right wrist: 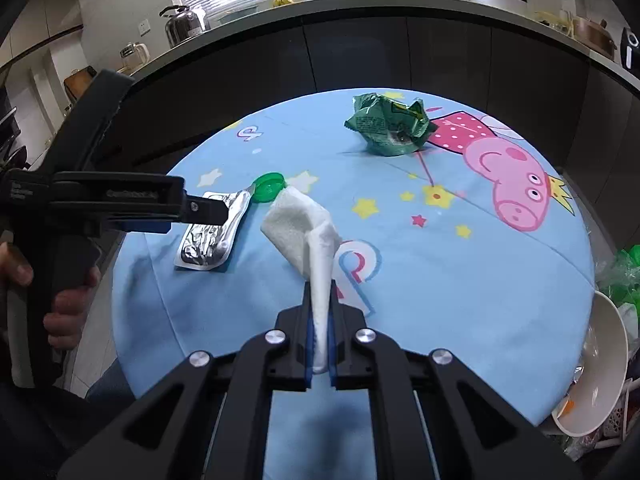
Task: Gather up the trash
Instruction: 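Grasp the foil blister pack with the left tool while the right tool pinches the white tissue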
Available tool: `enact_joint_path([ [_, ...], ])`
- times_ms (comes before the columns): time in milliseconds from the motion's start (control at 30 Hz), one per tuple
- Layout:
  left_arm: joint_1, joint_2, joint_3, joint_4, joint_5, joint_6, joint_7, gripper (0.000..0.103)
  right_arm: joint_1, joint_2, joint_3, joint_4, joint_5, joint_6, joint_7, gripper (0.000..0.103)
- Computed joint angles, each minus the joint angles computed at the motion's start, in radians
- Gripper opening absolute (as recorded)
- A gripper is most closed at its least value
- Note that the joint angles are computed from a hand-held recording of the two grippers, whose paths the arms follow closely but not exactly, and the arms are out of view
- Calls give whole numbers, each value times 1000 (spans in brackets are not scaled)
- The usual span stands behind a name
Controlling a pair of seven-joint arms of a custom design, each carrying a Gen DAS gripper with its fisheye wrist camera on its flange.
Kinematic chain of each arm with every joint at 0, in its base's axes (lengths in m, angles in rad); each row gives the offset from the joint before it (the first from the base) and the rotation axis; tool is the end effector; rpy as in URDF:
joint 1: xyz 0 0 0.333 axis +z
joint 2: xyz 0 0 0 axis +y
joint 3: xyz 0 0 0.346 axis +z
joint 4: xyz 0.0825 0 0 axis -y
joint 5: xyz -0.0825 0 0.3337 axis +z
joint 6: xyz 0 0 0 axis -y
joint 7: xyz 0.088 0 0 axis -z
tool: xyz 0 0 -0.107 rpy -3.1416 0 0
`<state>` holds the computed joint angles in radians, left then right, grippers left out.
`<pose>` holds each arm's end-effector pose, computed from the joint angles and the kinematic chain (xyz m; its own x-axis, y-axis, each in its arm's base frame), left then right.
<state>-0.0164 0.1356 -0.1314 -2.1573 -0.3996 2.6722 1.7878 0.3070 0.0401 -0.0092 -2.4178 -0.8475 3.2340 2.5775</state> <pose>0.5492 -0.0674 0.4378 -0.0815 -0.9688 0.2340 -0.9284 -0.0116 -0.3715 0.4405 0.2117 0.4333 0.2203 -0.9624 -0.1587 -0.7478 -0.0622 -0.6610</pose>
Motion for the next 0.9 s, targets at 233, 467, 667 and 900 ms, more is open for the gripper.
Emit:
enact_joint_path([
  [233,-55,42,26,12,205,32,-154,91,-7,-6,-20,59,-344,-27,380,7],
  [467,-22,28,3,8,185,29,-73,64,-37,17,-10,89,-460,0,552,7],
  [667,11,-42,-19,-26,14,-4,104,63,-47,14,-28,123,-626,27,782,7],
  [900,-23,-131,-24,-24,-187,-53,303,63,-107,-45,12,121,-752,0,962,7],
])
